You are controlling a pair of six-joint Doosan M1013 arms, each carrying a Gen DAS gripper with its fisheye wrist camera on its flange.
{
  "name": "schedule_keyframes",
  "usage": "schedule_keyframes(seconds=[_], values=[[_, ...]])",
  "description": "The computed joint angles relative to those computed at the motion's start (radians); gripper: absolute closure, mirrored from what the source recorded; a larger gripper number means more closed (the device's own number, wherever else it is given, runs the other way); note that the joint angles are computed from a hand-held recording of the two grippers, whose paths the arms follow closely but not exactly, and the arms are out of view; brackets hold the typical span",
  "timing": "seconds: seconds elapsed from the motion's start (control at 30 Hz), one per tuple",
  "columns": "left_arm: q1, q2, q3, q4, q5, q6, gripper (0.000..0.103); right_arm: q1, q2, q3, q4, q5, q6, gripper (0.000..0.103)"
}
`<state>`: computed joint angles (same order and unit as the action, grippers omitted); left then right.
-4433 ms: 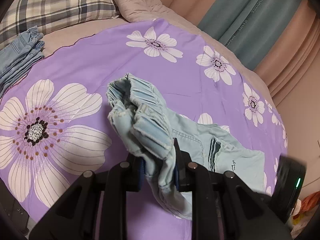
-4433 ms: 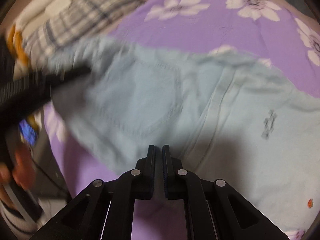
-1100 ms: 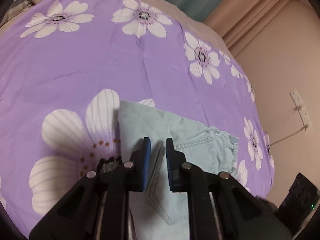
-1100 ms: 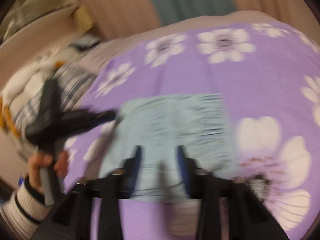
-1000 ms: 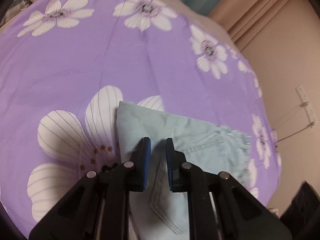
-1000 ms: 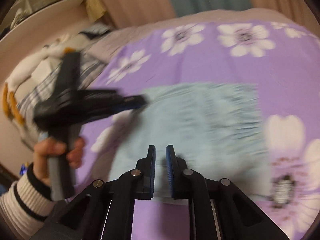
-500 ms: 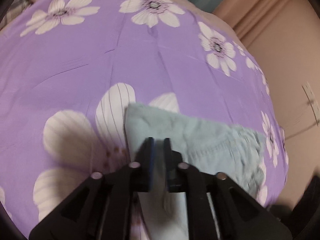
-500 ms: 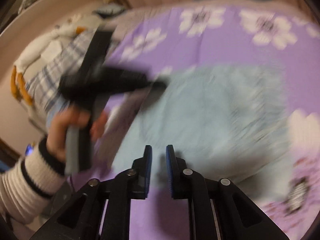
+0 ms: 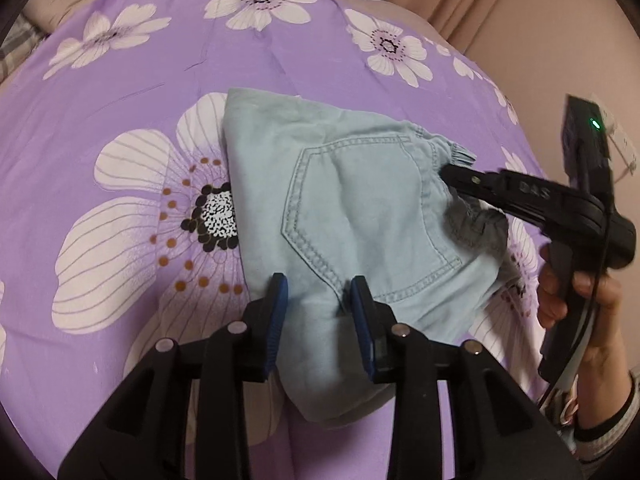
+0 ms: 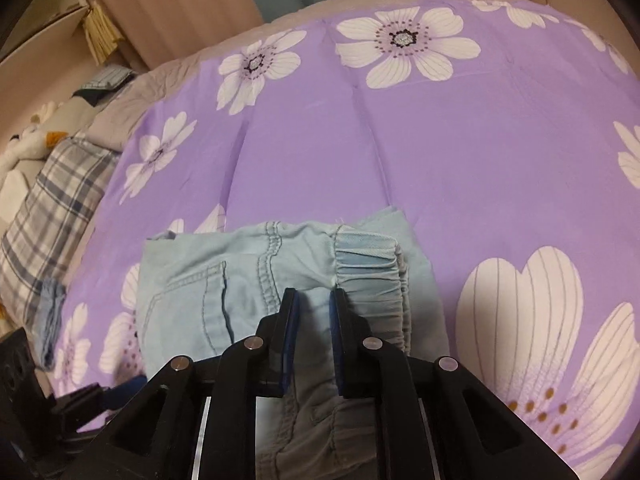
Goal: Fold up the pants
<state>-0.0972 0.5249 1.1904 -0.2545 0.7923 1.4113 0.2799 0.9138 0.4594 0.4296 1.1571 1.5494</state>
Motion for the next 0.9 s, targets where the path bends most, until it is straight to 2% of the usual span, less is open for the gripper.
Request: schedule_keyframes(seconds=[0.1, 0.2, 0.33, 0.4, 0.43, 0.57, 0.67, 0.73, 0.8, 0.9], values=[[0.002, -0.008, 0.007, -0.006, 0.003, -0.007, 0.069, -0.003, -0.026, 0.025, 0.020, -0.006, -0.027, 0.090], [0.003, -0.021, 0.032, -0.021, -0.001, -0.010, 0.065, -0.005, -0.114, 0.182, 0.069, -0.084, -0.156, 0.090], [0.004, -0.034, 0.063, -0.054, -0.010, -0.017, 0.057, 0.006, -0.149, 0.273, 0.022, -0.072, -0.219, 0.090], [0.011, -0.038, 0.080, -0.112, -0.013, -0.010, 0.057, 0.011, -0.177, 0.341, 0.019, -0.124, -0.258, 0.090], [0.009, -0.045, 0.089, -0.117, -0.020, -0.010, 0.057, 0.011, -0.177, 0.340, 0.020, -0.131, -0.252, 0.089], [0.010, -0.067, 0.116, -0.148, -0.028, 0.006, 0.056, -0.002, -0.159, 0.285, 0.060, -0.034, -0.229, 0.086], [0.025, -0.084, 0.149, -0.235, -0.037, 0.038, 0.054, -0.035, -0.188, 0.338, 0.180, -0.039, -0.261, 0.071], [0.037, -0.091, 0.165, -0.299, -0.043, 0.058, 0.054, -0.054, -0.212, 0.387, 0.241, -0.069, -0.251, 0.045], [0.049, -0.089, 0.167, -0.351, -0.045, 0.066, 0.054, -0.079, -0.216, 0.414, 0.330, -0.077, -0.223, 0.035], [0.064, -0.078, 0.159, -0.428, -0.029, 0.076, 0.055, -0.104, -0.197, 0.412, 0.380, -0.052, -0.105, 0.032]])
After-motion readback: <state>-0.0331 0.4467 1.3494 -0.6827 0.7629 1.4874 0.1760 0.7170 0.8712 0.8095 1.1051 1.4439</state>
